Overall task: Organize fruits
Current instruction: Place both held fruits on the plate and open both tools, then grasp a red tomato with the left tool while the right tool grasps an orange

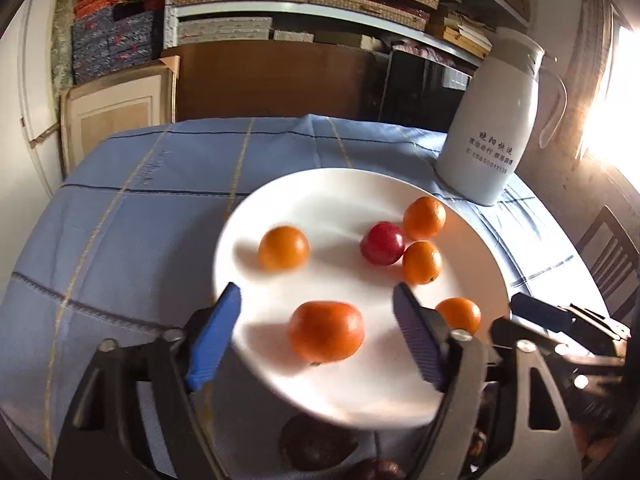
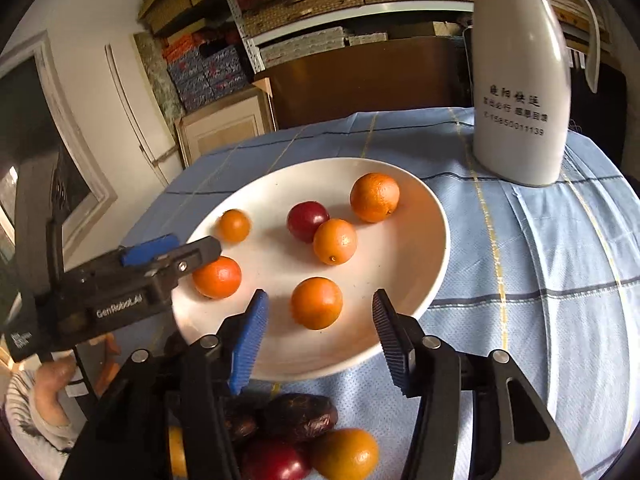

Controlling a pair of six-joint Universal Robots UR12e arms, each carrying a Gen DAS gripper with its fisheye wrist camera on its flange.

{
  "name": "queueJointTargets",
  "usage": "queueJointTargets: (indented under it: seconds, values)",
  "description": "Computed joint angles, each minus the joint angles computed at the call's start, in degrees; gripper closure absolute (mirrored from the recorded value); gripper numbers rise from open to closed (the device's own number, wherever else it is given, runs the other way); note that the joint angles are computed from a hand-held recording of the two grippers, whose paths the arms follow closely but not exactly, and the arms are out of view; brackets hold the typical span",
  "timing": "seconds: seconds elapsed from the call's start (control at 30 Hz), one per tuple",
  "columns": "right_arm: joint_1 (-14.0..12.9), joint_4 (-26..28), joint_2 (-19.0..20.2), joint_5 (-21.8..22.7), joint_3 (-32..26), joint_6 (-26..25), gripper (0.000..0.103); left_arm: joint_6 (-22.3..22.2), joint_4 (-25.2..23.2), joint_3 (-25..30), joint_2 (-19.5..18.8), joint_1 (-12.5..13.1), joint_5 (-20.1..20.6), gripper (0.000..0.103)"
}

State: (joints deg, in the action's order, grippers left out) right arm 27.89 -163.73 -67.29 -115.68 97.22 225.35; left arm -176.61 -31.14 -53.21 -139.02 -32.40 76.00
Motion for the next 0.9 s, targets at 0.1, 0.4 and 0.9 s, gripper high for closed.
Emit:
queueJointTargets:
  seconds: [0.1,0.4,0.9]
  values:
    - [0.77,-0.53,-0.68,-1.63,0.89,0.31,0.041,-2.01,3.96,-4.66,2.46,0.76,-0.49,0.012]
    - [3.29,-4.80,-3.55,-4.38,6.89,8.48,0.029,-6.11,11.00,-20.16,10.10,2.60,5.29,0.007]
    - [5.96,-3.69,-4.14,-6.83,8.11,10.06,0.019,0.89,7.92,-22.58,11.15,1.14,10.60,0.007]
